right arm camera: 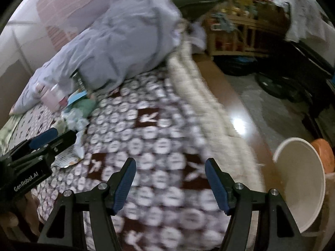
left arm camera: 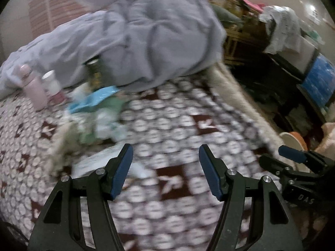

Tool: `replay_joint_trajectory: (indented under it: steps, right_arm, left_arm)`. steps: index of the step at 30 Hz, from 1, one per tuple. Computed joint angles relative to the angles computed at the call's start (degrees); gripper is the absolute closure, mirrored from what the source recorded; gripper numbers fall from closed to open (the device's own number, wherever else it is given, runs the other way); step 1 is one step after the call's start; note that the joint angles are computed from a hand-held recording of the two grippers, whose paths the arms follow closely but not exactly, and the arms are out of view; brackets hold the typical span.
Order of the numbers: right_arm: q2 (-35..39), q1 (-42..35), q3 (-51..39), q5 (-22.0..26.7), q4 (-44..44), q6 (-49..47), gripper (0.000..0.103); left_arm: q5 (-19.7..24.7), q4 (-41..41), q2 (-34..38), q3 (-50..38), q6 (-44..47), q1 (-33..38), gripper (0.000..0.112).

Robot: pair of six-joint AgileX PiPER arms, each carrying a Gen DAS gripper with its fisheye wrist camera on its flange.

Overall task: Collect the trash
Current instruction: 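Return both tools from the bucket to the trash pile on the bed, then grasp the cream plush bear with the left gripper while the right grasps a clear plastic wrapper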

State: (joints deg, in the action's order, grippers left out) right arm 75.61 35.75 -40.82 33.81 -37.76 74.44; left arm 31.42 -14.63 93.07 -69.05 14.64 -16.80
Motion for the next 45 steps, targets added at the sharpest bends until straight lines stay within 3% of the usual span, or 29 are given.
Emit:
replay_joint_trajectory:
  steps: [8, 14, 24, 27, 31, 34, 35, 37, 42, 45]
  right_arm:
    - [11.55, 4.4, -9.51, -2.1, 2.33, -3.49, 0.037]
    - [20.94, 6.48, -18.51, -3.37, 8.72, -11.87, 0.037]
    - [36.5, 5.92, -34.04, 1.89, 22.01, -31.63, 0.037]
    - [39.8, 4.88, -38.79, 5.1, 20.08, -31.48, 0.037]
    - [43.78, 2.55, -45.36, 7.33, 18.62, -29.93, 0.037]
    - [46.75, 0.84, -49.65, 7.26, 19.23, -30.24, 0.037]
    - [47.9, 0.59, -51.37, 7.89, 18.76, -29.79, 0.037]
    - [48.22, 0.15, -52.17, 8.21, 18.93, -29.22, 0.037]
    - [40.58, -0.29, -41.46, 1.79, 19.24, -23.0, 0.037]
    - [37.57, -0.1, -37.39, -2.67, 24.12, -24.02, 0.033]
  left_arm:
    - [1.24, -6.13, 1.19, 0.6, 10.07, 14.71, 0.048]
    - [5.11, -8.96, 6.98, -4.73, 14.28, 24.1, 0.048]
    - [9.05, -7.8, 20.13, -17.93, 15.12, 26.56, 0.048]
    - [12.21, -11.47, 23.08, -21.3, 17.9, 26.87, 0.048]
    - [13.9, -8.36, 26.2, -25.12, 15.95, 25.06, 0.048]
    - [19.79, -11.32, 29.57, -29.08, 16.85, 25.8, 0.049]
    - [19.82, -11.59, 29.56, -28.77, 17.05, 25.83, 0.056]
    - [16.27, -9.17, 27.83, -25.8, 16.68, 25.09, 0.076]
    - [16.15, -11.5, 24.83, -21.71, 19.94, 26.88, 0.084]
    - [15.42, -11.99, 22.2, -18.99, 21.39, 28.05, 0.084]
